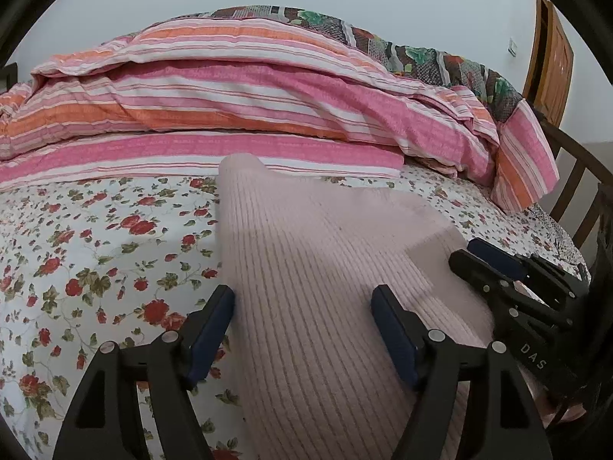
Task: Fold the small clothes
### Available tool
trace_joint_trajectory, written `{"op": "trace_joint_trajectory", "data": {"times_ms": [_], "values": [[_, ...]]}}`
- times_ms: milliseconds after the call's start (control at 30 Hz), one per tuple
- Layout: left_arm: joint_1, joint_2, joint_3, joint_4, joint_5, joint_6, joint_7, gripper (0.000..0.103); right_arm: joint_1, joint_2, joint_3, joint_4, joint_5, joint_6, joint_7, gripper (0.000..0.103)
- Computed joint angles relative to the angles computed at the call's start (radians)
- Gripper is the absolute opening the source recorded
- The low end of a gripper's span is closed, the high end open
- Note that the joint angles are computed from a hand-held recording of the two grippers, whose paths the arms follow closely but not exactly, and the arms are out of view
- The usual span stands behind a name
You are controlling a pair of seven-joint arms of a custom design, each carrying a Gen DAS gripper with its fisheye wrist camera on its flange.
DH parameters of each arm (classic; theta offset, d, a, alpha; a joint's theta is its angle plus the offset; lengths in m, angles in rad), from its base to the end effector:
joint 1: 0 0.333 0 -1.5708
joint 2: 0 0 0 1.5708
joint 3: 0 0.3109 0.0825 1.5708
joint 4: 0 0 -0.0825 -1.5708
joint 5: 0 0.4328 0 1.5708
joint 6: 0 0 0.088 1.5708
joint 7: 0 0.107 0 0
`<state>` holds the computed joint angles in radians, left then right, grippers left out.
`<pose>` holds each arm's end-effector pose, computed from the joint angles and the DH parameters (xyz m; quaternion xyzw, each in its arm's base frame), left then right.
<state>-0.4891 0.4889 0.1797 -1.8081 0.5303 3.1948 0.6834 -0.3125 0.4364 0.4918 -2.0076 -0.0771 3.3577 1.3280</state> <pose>0.6725 -0.2809 0.3364 -0.6289 0.6453 -0.3805 0.2083 0.6785 0.1027 0.3387 -0.7263 0.5020 -0.2909 0.3686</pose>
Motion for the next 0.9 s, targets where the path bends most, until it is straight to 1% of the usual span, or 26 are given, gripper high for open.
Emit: {"op": "trace_joint_trajectory", "data": {"times_ms": [67,267,333,467,600,667,733,800,833,900], "values": [[0.006,0.001,-0.007,0.0,-0.003,0.002,0.004,0.073,-0.055,0.013,0.054,0.001,-0.02,-0.003,0.008,0.03],[0.002,0.002,-0.003,-0.002,-0.01,0.007,0.009,0.073,-0.157,0.043,0.156,0.005,-0.046,-0.017,0.012,0.03],[-0.002,0.002,0.001,-0.002,-0.014,0.009,0.01,0.073,-0.172,0.047,0.172,0.004,-0.044,-0.02,0.008,0.03],[-0.007,0.003,0.006,-0.004,-0.02,0.012,0.013,0.074,-0.167,0.045,0.167,0.003,-0.032,-0.018,0.0,0.03],[0.005,0.003,-0.006,-0.006,-0.032,0.017,0.022,0.074,-0.171,0.046,0.171,0.002,-0.031,-0.018,-0.003,0.03],[-0.008,0.004,0.007,-0.007,-0.037,0.018,0.02,0.074,-0.172,0.045,0.173,0.002,-0.027,-0.022,-0.005,0.03],[-0.004,0.003,0.003,-0.008,-0.041,0.019,0.026,0.074,-0.166,0.04,0.168,-0.001,-0.02,-0.021,-0.007,0.03],[-0.004,0.001,0.002,-0.01,-0.047,0.018,0.029,0.074,-0.183,0.045,0.186,-0.003,-0.022,-0.018,-0.008,0.03],[-0.009,-0.001,0.006,-0.015,-0.05,0.021,0.025,0.074,-0.222,0.057,0.224,-0.005,-0.034,-0.015,-0.004,0.03],[0.008,-0.007,-0.012,-0.025,-0.06,0.032,0.03,0.074,-0.285,0.075,0.284,-0.008,-0.053,-0.026,0.003,0.03]]}}
